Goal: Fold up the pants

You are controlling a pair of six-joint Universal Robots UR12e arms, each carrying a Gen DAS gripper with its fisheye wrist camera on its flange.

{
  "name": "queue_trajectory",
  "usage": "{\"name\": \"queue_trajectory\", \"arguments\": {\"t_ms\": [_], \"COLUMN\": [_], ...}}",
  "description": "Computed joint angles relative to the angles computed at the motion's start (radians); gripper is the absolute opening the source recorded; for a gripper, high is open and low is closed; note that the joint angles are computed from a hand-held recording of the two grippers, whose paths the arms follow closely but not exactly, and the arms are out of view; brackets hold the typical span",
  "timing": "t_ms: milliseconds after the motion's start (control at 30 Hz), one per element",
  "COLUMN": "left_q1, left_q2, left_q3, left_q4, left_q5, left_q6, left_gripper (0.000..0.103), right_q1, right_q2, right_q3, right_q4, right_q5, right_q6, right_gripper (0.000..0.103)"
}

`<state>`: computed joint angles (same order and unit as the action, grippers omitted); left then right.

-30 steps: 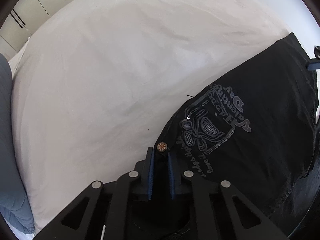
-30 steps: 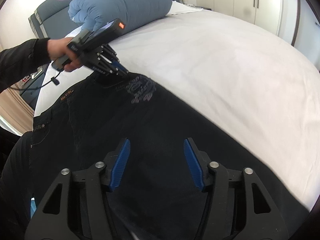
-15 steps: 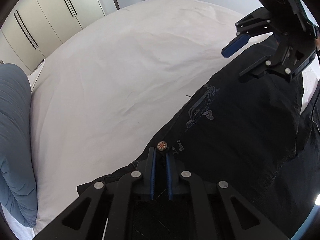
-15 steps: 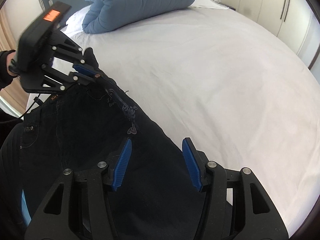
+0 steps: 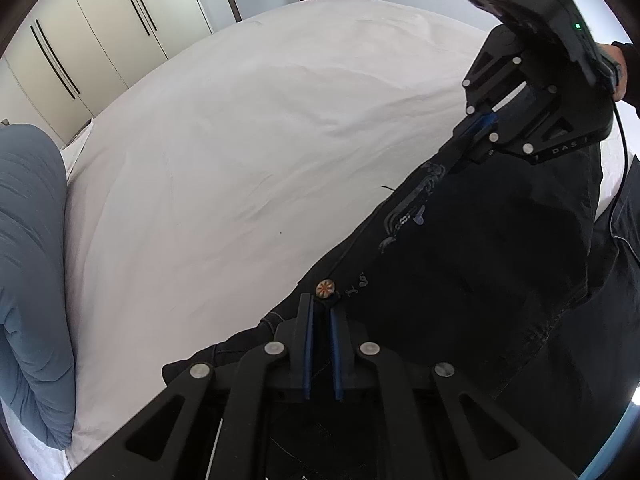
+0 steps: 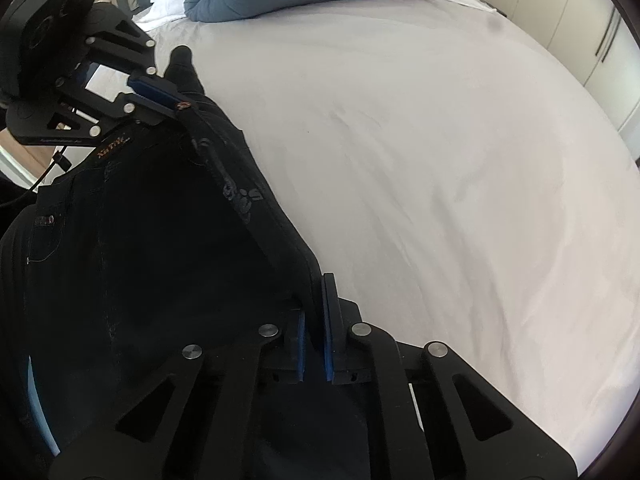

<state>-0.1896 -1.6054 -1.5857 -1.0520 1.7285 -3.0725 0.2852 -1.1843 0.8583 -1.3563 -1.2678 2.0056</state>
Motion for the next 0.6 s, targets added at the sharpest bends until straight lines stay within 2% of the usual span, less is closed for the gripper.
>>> {"name": "queue_trajectory", "arguments": {"t_ms": [100, 267, 333, 467, 500, 600], "left_q1": [-0.007, -0.049, -0.064, -0.108, -0.126, -0.170], "left_q2": [0.005, 0.011, 0.025, 0.055, 0.057, 0.067], "left_q3": [0.001, -0.008, -0.025, -0.068, -0.077, -0.105], "left_q4": [0.003, 0.006, 0.015, 0.036, 0.040, 0.050], "left_q5": [0.008, 0.101, 0.124, 0.172, 0.198, 0.260], "left_q6": [0.005, 0.084, 0.112, 0.185, 0.213, 0.266], "left_gripper": [0.006, 0.003, 0.003, 0.003, 0.003, 0.003], "right_q1": [-0.007, 0.008, 0.020, 0.029, 0.028, 0.023], "right_q2": [-0.032, -0.149, -0.201, -0.323, -0.341, -0.375], "right_q3": [0.030, 0.181, 0.264, 0.490, 0.524, 0.564], "right_q4": [-0.032, -0.168, -0.265, -0.570, -0.613, -0.645], "right_q5": [0.012, -0.065, -0.115, -0.217, -0.224, -0.225], "right_q6": [-0.072, -0.272, -0.381, -0.694, -0.750, -0.827], "right_gripper": [0.003, 0.002, 0.002, 0.002, 0.002, 0.002]}}
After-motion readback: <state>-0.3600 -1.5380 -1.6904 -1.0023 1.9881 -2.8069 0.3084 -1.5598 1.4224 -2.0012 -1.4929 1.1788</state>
